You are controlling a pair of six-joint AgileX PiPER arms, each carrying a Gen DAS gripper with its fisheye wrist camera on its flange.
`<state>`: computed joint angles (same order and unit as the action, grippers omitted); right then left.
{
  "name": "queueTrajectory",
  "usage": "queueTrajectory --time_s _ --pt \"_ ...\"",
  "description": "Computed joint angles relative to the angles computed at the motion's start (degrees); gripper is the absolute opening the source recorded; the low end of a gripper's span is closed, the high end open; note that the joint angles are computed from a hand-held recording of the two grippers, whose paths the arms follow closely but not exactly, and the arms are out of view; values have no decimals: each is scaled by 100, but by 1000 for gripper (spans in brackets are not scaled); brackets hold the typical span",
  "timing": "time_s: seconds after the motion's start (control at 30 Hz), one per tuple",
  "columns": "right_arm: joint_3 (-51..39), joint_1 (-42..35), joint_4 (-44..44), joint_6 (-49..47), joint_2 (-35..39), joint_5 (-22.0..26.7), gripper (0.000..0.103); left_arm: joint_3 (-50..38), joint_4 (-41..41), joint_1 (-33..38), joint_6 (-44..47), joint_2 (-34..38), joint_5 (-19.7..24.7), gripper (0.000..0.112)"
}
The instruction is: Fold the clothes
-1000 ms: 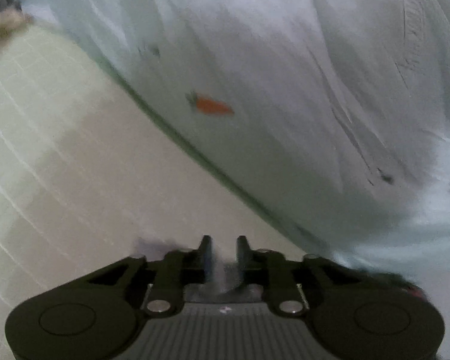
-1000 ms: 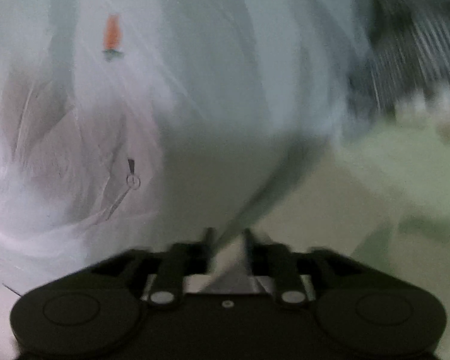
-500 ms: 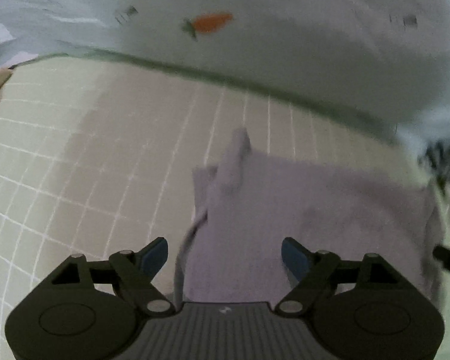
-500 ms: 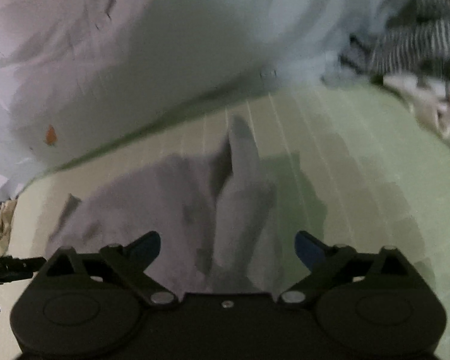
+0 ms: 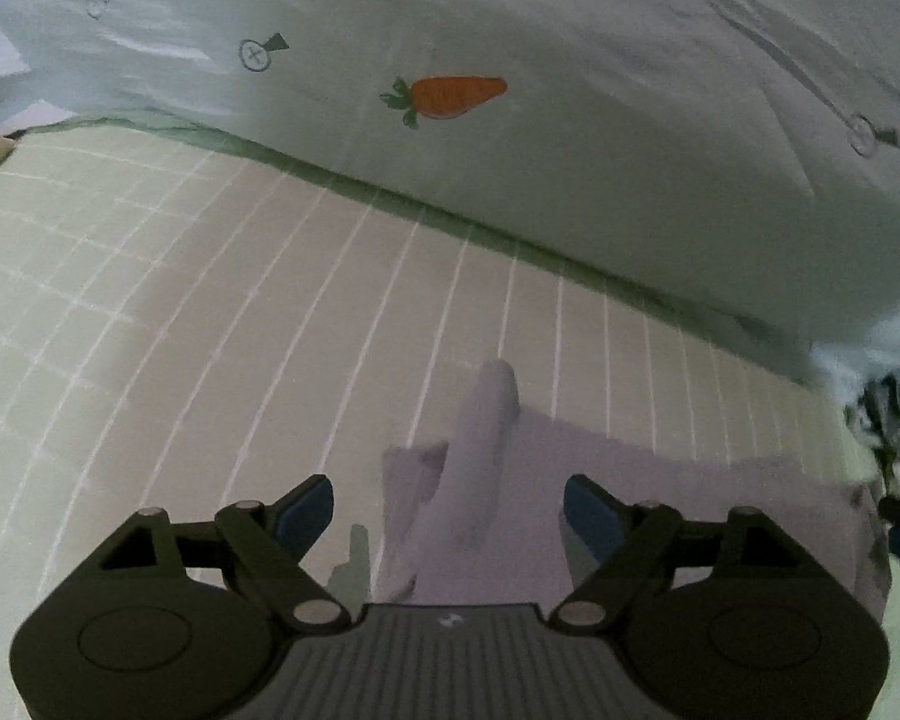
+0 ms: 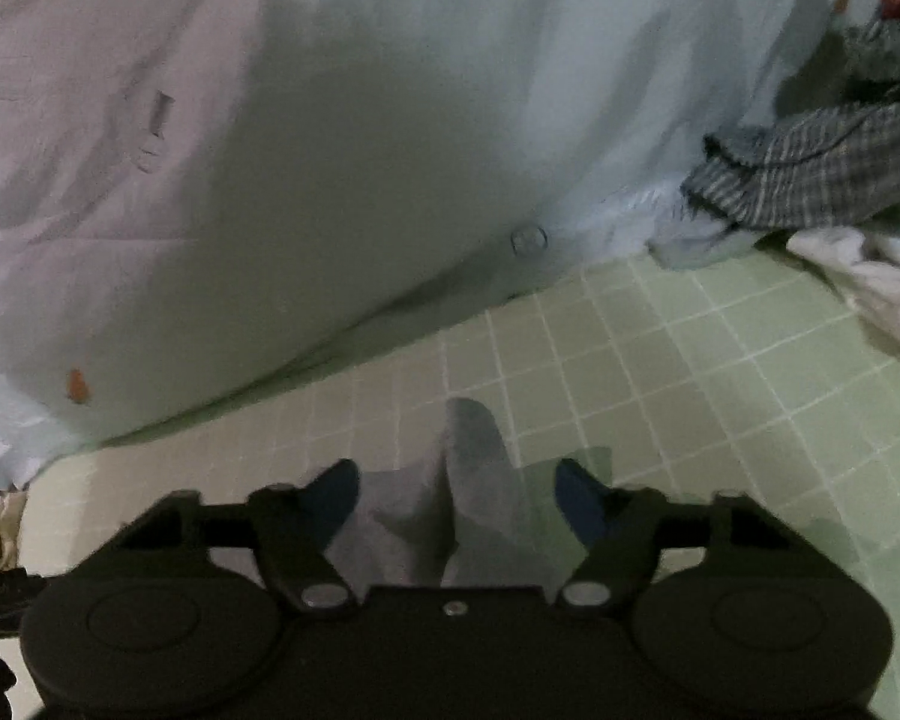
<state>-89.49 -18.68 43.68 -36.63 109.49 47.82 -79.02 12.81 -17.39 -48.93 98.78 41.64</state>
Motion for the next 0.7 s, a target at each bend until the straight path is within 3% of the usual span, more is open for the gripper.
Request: queueTrajectory --time_s 0.07,0.1,0.13,0.17,0.27,0.33,0.4,0.47,0.5,0.53,0.57,0.6,0.63,0.67,0.7 --pt "-431 79 -307 350 337 236 47 -136 -241 86 126 191 -35 56" --pt "-594 90 -353 458 483 357 38 -194 -365 121 185 274 -50 31" --pt "-685 19 -169 431 594 533 19 -253 -490 155 245 357 -62 4" --pt "-686 -22 -24 409 618 591 8 -314 -615 189 305 441 -72 4" --pt "-303 -404 977 -328 381 698 7 -206 -544 176 108 251 -238 3" --pt "-77 -800 2011 -990 245 1036 7 163 -413 175 -152 -217 -649 3" --pt "146 -1167 2895 -1483 188 1426 7 789 -798 348 -67 -874 -1526 3" --pt "336 -1331 3295 -1689 139 1423 7 1185 -563 402 -524 -1296 -2056 3" --pt "347 -1311 3151 -1556 98 1198 10 1170 -102 352 -981 -1331 -1978 6" --pt "386 -1160 2778 -1365 36 743 26 1017 471 258 -1411 -1195 -1670 13" --pt "340 -986 2206 -978 -20 314 49 760 1044 100 -1793 -961 -1133 16" --pt "344 -799 1689 -744 -120 -38 56 501 1481 -58 -2020 -708 -560 19" --pt "348 -603 1117 -448 -208 -373 57 261 1689 -210 -2146 -553 -35 23" --pt "429 -456 773 -371 -290 -653 59 119 1667 -278 -2100 -484 261 26" --pt "480 -374 659 -393 -390 -704 62 87 1479 -279 -1990 -499 328 35"
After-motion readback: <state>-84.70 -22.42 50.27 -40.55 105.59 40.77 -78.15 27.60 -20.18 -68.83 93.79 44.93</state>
